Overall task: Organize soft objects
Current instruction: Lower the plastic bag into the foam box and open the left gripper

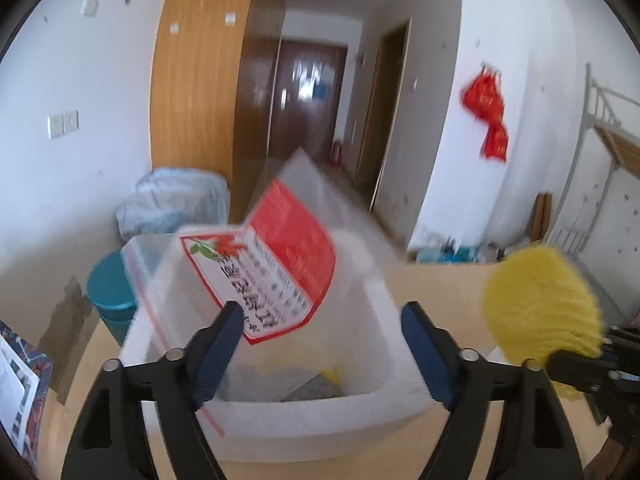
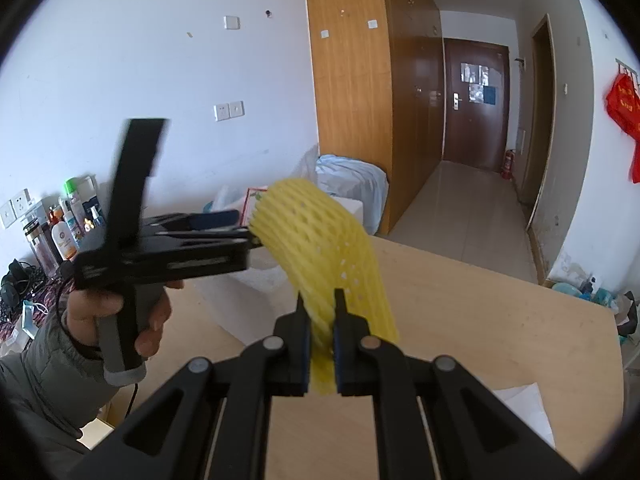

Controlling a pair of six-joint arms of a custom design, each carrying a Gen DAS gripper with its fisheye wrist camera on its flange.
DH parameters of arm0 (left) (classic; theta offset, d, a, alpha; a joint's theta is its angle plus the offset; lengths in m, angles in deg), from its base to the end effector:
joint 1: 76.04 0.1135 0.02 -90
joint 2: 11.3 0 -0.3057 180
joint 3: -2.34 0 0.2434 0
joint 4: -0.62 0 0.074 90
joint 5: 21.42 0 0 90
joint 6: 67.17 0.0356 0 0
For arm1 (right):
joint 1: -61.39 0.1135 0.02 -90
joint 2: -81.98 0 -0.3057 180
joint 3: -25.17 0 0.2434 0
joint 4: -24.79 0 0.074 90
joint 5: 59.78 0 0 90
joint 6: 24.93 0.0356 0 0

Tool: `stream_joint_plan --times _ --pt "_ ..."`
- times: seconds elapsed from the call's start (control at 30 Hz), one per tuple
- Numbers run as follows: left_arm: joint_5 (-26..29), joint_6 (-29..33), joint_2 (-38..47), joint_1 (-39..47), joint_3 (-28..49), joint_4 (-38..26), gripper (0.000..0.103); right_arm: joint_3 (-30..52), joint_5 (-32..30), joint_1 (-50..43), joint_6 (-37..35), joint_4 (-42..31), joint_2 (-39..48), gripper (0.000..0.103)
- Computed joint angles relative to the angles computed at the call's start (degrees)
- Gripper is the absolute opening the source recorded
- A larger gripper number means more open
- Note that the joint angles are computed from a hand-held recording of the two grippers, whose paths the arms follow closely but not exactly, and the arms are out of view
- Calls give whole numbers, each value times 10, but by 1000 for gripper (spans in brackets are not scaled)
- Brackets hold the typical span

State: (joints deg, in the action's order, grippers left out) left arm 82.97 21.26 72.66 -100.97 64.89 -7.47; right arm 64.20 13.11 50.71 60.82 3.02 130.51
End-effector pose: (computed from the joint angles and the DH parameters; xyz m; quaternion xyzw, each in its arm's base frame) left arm 0.2763 -0.1382 0.2752 0.2353 0.8265 -0.2199 0.4617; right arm 0.1493 -0.0175 0.2463 -0.0245 0.8646 0.0655 0.4976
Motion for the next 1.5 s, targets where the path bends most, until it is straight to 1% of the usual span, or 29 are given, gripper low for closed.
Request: stream_joint_plan --times 0.07,0.17,0.23,0.27,0.3,0.33,0.37,0.43,0.5,0.6,0.63,0.67,0.7,0.77,0.83,0.87,0.93,1.0,1.07,1.17,1.23,1.3,1.43,1.5 --pt "-1 1 -14 4 -9 6 87 0 -1 -2 -1 0 0 11" --pt "16 1 -18 20 -2 1 88 2 -5 -5 -3 -1 2 11" --pt "4 -18 -24 36 2 9 88 2 -10 -9 -5 -2 2 11" --pt "7 -22 -30 45 1 16 88 2 -9 -10 -6 -2 2 11" --pt "2 -22 -33 52 5 16 88 2 -9 -11 -8 -3 2 11" --pt "-16 -26 -33 59 10 14 88 2 -8 -11 -9 -3 3 11" --pt "-17 -33 -28 71 18 12 88 4 -9 -13 -10 -4 5 11" --pt "2 -47 2 90 51 -26 88 6 -8 -12 -10 -3 8 11" --pt "0 -46 35 91 85 -65 88 6 -9 -9 -10 -2 9 11" --pt "-13 -51 65 83 104 -79 88 2 -8 -6 -11 0 8 11" --pt "-9 -52 69 81 105 -78 82 2 -10 -9 -13 0 9 11" --pt "-8 -52 71 78 101 -72 68 2 -13 -15 -13 1 11 11" --pt "-10 -47 71 73 101 -72 60 2 -17 -20 -14 2 14 11" --pt "-11 -39 74 62 103 -76 27 3 -20 -27 -11 3 17 11" --pt "1 -31 76 61 106 -80 12 3 -22 -30 -8 4 18 11" --pt "-3 -30 73 58 101 -72 8 3 -20 -28 -7 3 18 11" --pt "-7 -24 63 54 90 -56 4 5 -14 -23 -5 0 15 11" --pt "-31 -9 44 45 80 -46 2 5 -5 -13 1 1 14 11" --pt "-41 6 25 42 78 -48 2 4 3 -2 8 8 17 11" --pt "-99 44 -3 27 76 -55 2 1 8 7 13 16 19 11" --pt "-158 74 -21 10 75 -61 2 0 7 8 13 19 21 11" --pt "-185 94 -22 2 83 -72 2 -4 0 2 12 25 23 11" --pt "-187 107 18 -10 119 -125 2 -8 -11 -8 7 30 26 11" --pt "-162 109 42 -8 132 -143 2 -10 -14 -13 5 30 26 11"
